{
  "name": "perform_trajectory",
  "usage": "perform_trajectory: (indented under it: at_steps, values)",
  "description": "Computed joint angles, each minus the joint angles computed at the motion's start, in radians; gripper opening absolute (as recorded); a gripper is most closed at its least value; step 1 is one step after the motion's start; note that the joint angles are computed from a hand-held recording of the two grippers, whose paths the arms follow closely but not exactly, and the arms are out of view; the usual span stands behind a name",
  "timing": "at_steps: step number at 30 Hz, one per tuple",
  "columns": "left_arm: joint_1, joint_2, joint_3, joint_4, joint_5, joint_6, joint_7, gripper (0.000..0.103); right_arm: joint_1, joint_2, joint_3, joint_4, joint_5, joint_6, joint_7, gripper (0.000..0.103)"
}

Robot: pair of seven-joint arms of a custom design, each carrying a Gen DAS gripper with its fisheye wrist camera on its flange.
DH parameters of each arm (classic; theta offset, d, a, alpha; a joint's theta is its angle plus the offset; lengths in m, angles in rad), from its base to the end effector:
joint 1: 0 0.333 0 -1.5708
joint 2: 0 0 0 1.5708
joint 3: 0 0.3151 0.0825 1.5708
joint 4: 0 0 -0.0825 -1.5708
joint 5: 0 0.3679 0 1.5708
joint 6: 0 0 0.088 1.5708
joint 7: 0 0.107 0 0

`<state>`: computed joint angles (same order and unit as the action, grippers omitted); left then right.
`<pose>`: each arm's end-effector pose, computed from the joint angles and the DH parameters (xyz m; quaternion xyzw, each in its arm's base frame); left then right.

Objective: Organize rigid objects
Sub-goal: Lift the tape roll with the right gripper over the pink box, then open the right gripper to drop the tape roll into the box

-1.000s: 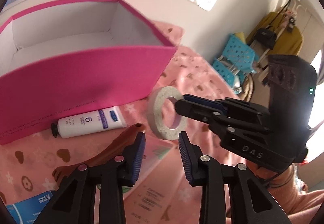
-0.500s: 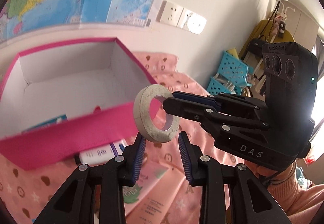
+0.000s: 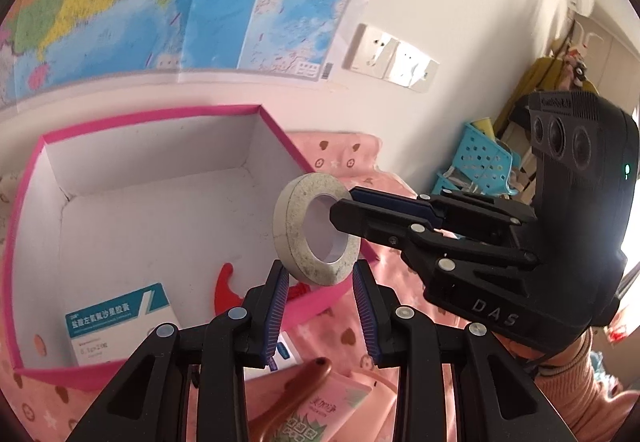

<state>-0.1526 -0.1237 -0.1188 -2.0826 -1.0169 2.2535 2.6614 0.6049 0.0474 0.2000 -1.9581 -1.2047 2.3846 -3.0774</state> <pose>0.5087 -0.1683 0.5274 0.3370 -0.8365 0.4311 0.0305 0.4163 0.4176 0.5029 -0.6014 0.6369 -0.3475 0.3346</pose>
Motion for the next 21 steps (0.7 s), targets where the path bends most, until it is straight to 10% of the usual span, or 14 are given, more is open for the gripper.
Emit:
perform_trajectory:
  at_steps: [15,21]
  values:
    - [0.015,0.142,-0.055,0.109,0.136,0.020,-0.180,0.032,-0.016,0.073,-0.047,0.059,0.197,-0.019,-0.156,0.015]
    - [0.021,0.127,-0.060,0.083,0.132,0.095,-0.199,0.032,0.026,0.085,-0.042,0.093,0.169,-0.157,-0.151,0.030]
